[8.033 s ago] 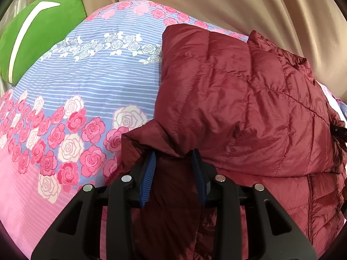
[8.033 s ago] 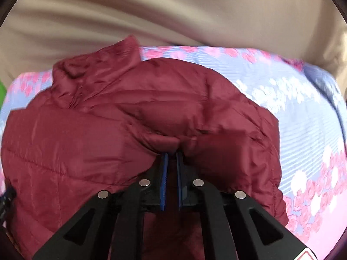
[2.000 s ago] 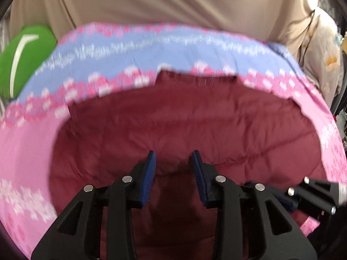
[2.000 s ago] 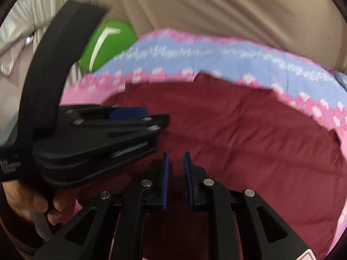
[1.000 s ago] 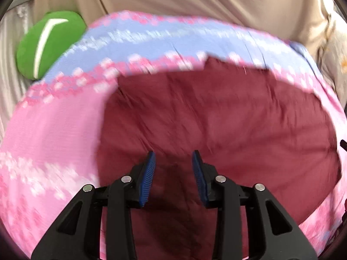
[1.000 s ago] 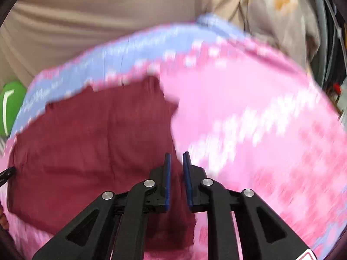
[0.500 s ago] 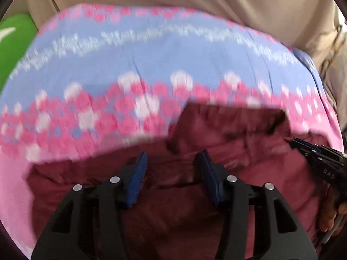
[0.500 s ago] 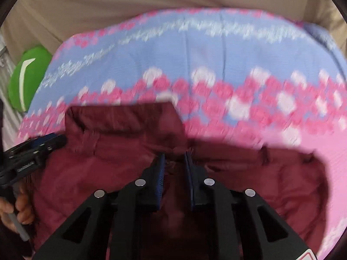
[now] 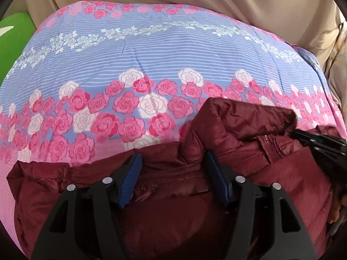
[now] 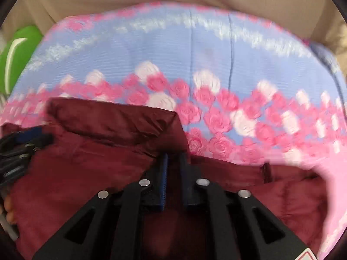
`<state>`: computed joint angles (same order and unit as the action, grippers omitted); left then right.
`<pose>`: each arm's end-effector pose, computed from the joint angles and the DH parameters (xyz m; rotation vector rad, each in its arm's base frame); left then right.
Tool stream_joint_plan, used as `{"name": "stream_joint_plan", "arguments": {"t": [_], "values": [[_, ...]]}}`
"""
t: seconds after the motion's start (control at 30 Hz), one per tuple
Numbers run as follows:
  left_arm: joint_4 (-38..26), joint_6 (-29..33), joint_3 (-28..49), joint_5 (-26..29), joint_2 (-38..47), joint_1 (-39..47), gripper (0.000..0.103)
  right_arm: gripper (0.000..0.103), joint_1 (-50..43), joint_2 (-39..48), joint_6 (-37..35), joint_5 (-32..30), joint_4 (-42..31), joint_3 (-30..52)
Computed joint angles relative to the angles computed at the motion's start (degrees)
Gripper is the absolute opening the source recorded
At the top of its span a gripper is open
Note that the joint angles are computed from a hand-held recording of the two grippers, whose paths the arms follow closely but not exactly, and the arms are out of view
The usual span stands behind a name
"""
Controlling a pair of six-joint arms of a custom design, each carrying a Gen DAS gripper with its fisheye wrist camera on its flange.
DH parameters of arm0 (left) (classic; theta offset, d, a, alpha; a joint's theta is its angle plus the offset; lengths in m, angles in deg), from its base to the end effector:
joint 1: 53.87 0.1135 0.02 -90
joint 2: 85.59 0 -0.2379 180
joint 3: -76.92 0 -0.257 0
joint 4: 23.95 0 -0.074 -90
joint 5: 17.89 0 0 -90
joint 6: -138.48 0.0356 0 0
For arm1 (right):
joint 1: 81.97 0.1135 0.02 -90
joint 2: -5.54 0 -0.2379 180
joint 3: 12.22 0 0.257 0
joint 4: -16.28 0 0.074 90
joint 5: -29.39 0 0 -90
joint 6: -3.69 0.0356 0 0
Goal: Fold large clothes
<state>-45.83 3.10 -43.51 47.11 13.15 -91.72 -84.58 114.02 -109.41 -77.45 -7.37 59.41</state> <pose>0.2515 -0.1764 0.0933 -0.3048 2.4679 -0.0142 0.3544 -0.0058 0.0909 -0.5554 2.5100 0.2202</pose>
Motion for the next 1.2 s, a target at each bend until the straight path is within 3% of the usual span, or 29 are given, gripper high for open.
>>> {"name": "stream_joint_plan", "arguments": {"t": [0.1, 0.13, 0.2, 0.27, 0.33, 0.43, 0.6, 0.77, 0.87, 0.97, 1.07, 1.13, 1.2], "values": [[-1.31, -0.04, 1.15, -3.01, 1.4, -1.36, 0.063, 0.012, -1.23, -6.09, 2.79, 0.89, 2.17, -4.19], [-1.53, -0.22, 1.27, -3.9, 1.65, -1.71, 0.063, 0.017, -2.12, -8.66, 2.26, -0.9, 1.9, -5.95], [-1.89, -0.48, 1.53, -4.35, 1.91, -1.84, 0.064, 0.017, -5.75, -18.2, -1.6, -10.08, -2.56, -12.11], [-2.1, -0.73, 1.74, -4.97, 2.17, -2.06, 0.065, 0.017, -7.32, -24.35, -5.71, -13.71, -5.15, -17.66], [-2.77, -1.26, 2.16, -5.7, 2.5, -2.45, 0.066, 0.017, -6.28, -26.52, -8.62, -11.14, -3.53, -22.55], [-3.63, -1.92, 2.52, -6.47, 2.74, -2.87, 0.069, 0.013, -4.39, -24.35, -6.71, -6.11, 2.26, -25.38], [-3.64, -2.99, 1.55, -7.41, 1.78, -3.25, 0.073, 0.016, -12.51, -40.01, -9.52, -16.14, -10.22, -29.25], [-8.58, -7.95, -5.49, -11.69, -11.05, -9.16, 0.074, 0.016, -29.84, -40.93, -19.71, -22.12, -18.04, -27.73], [-18.9, -17.13, -8.79, -16.42, -20.57, -19.23, 0.084, 0.017, -43.14, -32.89, -27.63, -24.66, -22.24, -21.9], [-32.46, -33.64, -9.37, -18.73, -23.64, -32.45, 0.085, 0.02, -53.63, -24.65, -35.41, -25.65, -26.16, -16.57], [-39.38, -49.39, -9.32, -17.26, -20.39, -43.1, 0.085, 0.02, -60.46, -20.2, -42.9, -24.97, -30.0, -14.44], [-41.78, -59.08, -8.7, -14.5, -15.44, -48.1, 0.085, 0.02, -61.71, -18.06, -44.65, -23.25, -29.07, -14.6], [-43.09, -64.43, -7.51, -13.28, -11.02, -50.76, 0.085, 0.019, -61.86, -15.7, -44.9, -20.94, -24.45, -15.94]]}}
